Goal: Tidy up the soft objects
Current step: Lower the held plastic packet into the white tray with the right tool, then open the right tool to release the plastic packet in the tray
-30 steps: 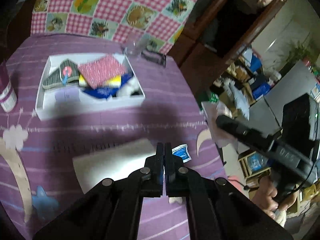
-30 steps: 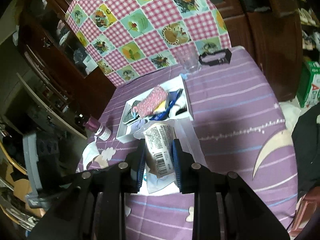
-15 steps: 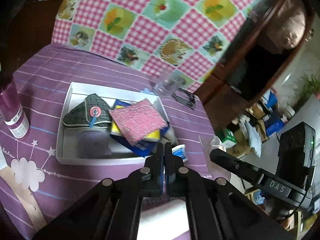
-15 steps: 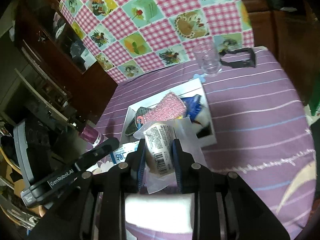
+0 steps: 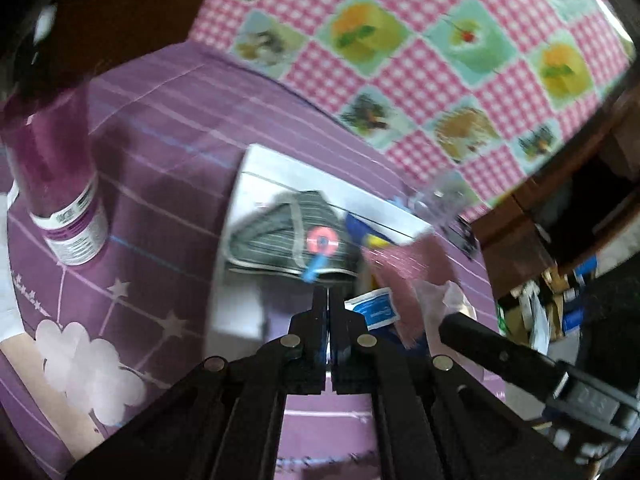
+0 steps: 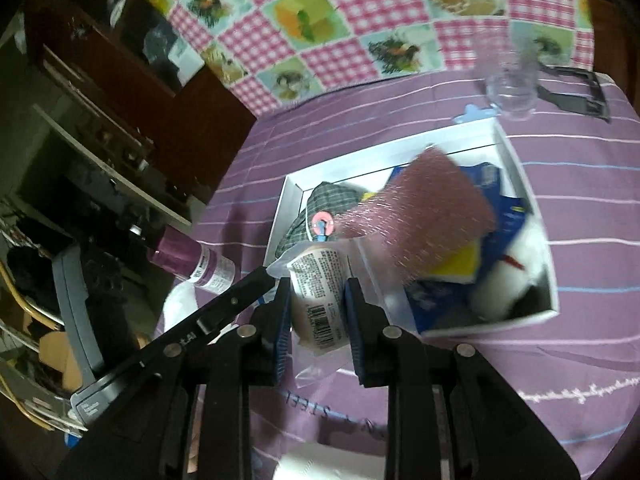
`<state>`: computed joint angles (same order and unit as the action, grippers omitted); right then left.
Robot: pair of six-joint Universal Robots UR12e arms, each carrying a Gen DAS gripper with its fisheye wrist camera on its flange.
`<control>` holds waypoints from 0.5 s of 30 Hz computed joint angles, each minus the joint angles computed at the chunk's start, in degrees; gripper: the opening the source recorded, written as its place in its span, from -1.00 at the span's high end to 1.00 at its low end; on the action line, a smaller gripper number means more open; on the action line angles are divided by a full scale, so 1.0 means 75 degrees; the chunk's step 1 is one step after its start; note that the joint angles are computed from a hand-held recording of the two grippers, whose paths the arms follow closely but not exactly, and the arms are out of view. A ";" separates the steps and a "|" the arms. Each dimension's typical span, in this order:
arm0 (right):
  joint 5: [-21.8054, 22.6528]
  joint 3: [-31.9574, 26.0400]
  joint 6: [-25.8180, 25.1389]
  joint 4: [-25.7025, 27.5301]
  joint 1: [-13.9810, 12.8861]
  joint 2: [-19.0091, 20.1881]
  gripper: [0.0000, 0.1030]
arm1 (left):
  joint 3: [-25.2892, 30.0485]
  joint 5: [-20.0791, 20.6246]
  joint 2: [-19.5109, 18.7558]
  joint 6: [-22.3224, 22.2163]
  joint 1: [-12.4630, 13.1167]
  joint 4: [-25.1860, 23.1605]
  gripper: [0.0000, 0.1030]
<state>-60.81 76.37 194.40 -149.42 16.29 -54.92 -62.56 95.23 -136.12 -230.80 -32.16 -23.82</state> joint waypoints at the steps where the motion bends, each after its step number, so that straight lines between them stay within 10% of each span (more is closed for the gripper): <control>1: -0.0028 -0.0127 -0.0080 0.0143 0.0051 0.0071 0.47 | -0.0038 -0.0005 0.0008 -0.0090 0.0025 -0.0048 1.00; 15: -0.0263 -0.1437 0.0192 0.1573 0.0331 0.1004 0.46 | 0.0295 0.1114 -0.0121 0.0037 -0.0083 -0.1359 0.85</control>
<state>-62.78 65.60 195.84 -137.63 18.77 -47.40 -60.34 103.59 -137.03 -230.53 -32.78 -34.01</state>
